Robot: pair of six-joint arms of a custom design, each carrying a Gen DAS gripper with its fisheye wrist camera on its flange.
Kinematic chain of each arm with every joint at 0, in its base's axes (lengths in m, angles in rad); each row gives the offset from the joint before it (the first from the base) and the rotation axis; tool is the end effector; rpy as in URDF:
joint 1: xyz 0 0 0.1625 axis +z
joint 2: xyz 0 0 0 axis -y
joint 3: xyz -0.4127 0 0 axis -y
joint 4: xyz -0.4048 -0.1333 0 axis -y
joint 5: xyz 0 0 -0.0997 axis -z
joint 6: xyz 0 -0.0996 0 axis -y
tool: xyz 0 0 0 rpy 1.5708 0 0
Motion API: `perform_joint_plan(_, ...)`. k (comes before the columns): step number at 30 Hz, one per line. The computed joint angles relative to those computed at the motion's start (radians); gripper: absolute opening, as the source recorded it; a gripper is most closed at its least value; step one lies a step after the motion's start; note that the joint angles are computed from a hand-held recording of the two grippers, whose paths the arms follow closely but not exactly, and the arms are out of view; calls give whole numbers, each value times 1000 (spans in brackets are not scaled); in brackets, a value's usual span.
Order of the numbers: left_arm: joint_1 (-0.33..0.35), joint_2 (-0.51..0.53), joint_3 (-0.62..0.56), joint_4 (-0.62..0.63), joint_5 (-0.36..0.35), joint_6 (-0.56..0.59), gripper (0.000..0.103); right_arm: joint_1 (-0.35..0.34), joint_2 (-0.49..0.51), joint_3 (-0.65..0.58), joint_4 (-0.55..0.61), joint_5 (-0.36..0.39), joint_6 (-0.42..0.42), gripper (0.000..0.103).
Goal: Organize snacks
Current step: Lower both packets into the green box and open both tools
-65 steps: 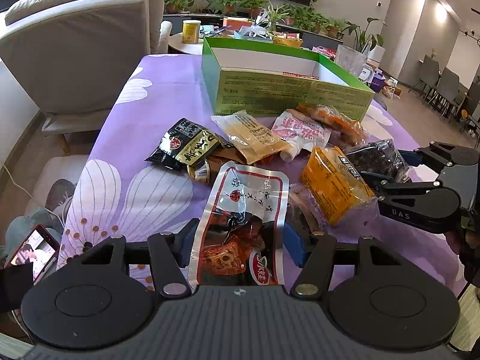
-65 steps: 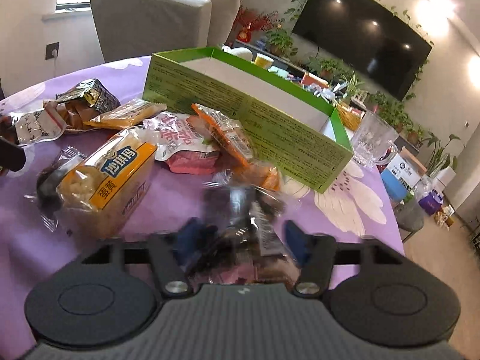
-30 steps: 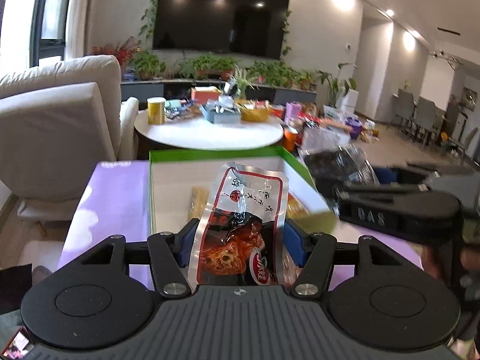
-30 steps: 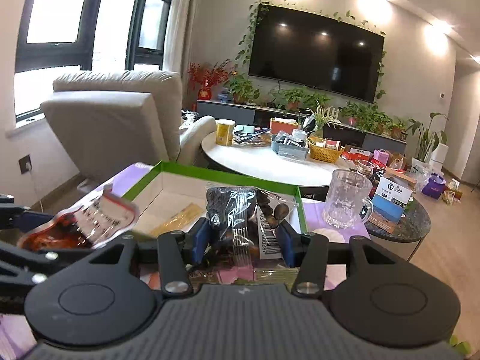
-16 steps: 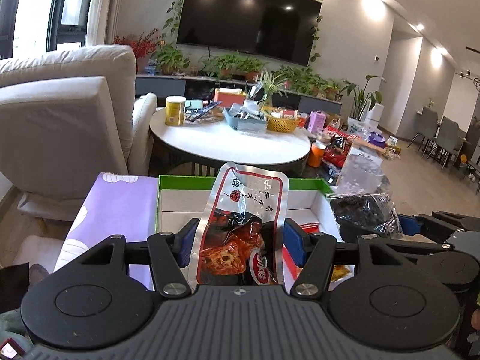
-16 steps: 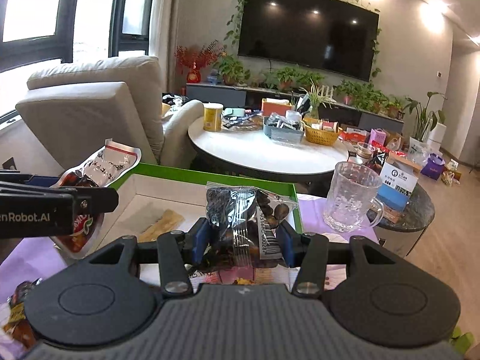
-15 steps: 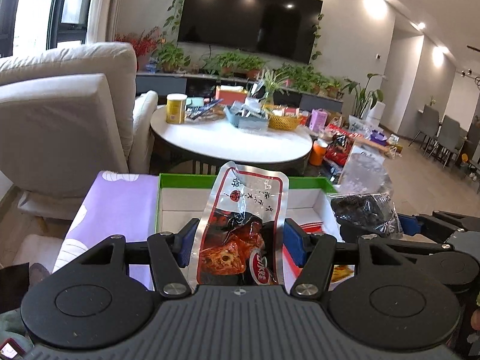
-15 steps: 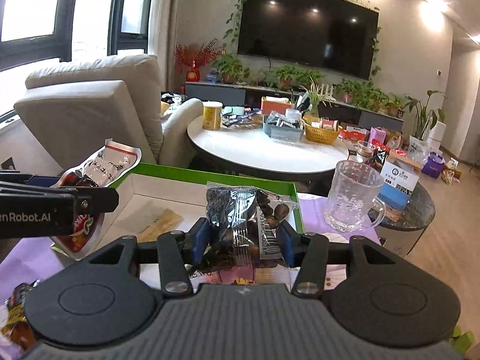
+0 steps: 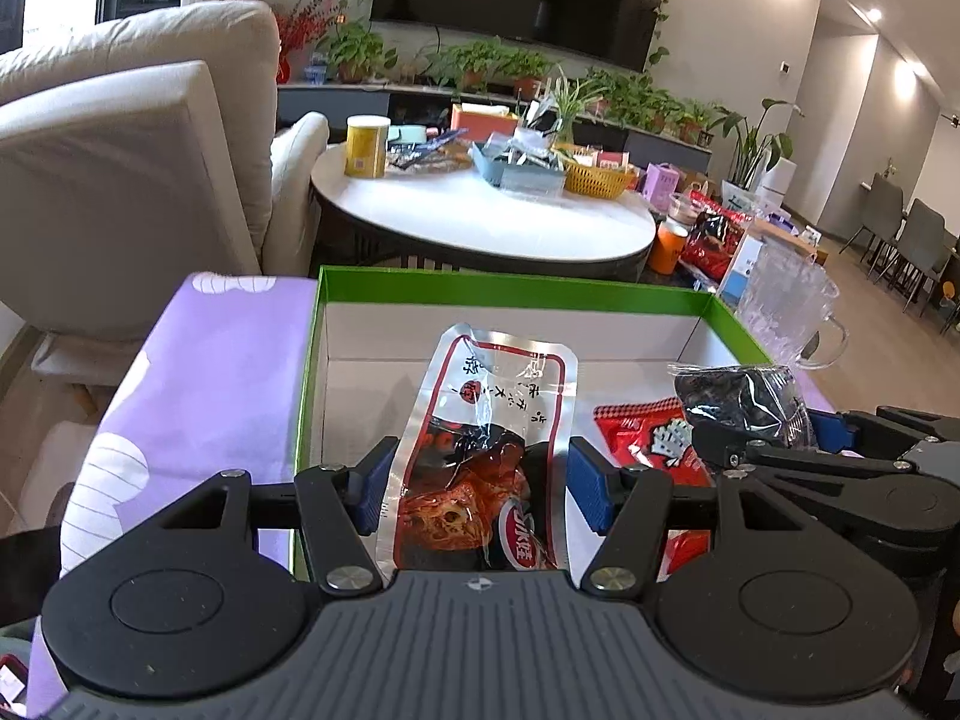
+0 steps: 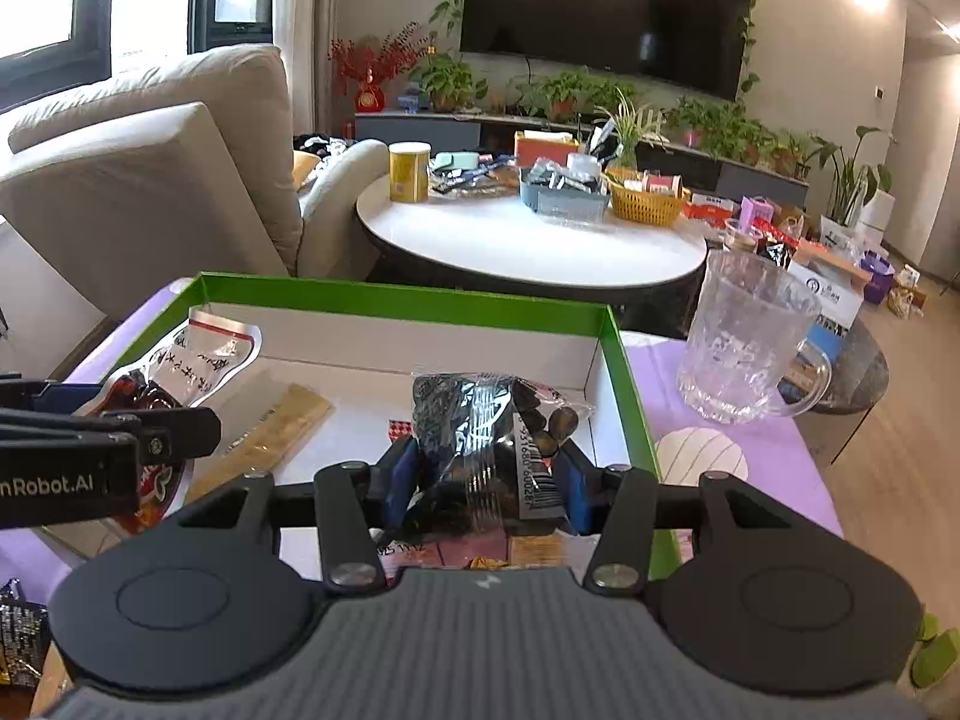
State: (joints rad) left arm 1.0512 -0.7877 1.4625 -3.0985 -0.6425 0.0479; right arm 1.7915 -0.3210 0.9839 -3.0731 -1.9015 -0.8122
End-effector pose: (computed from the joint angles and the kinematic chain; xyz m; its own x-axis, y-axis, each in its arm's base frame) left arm -0.1715 -0.7288 0.2379 -0.8029 -0.1983 -0.5621 0.3655 0.5811 -0.7271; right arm 0.2840 -0.8047 0.0549 -0.5651 -0.4532 0.6894 -0.8088 0.4692 -0.3546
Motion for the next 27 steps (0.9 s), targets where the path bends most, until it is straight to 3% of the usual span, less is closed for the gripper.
perform_joint_plan(3, 13, -10, -2, 71, -25, -51, 57, 0, 6, -11, 25, -20, 12, 58)
perform_joint_plan(7, 5, -25, 28, 82, -32, -30, 56, -2, 2, -12, 76, -57, 48, 59)
perform_joint_plan(14, -18, -92, 116, 116, -43, -85, 56, 0, -43, 70, 47, -59, 38, 59)
perform_joint_plan(18, -42, -141, 188, 62, -19, -117, 57, -9, -85, 122, 48, -35, 102, 61)
perform_joint_plan(22, -75, -172, 254, -1, 32, -106, 59, -9, -115, 171, 9, -22, 91, 65)
perform_joint_plan(27, -79, -209, 305, 88, 15, -245, 60, -11, -165, 248, -38, 20, 80, 66)
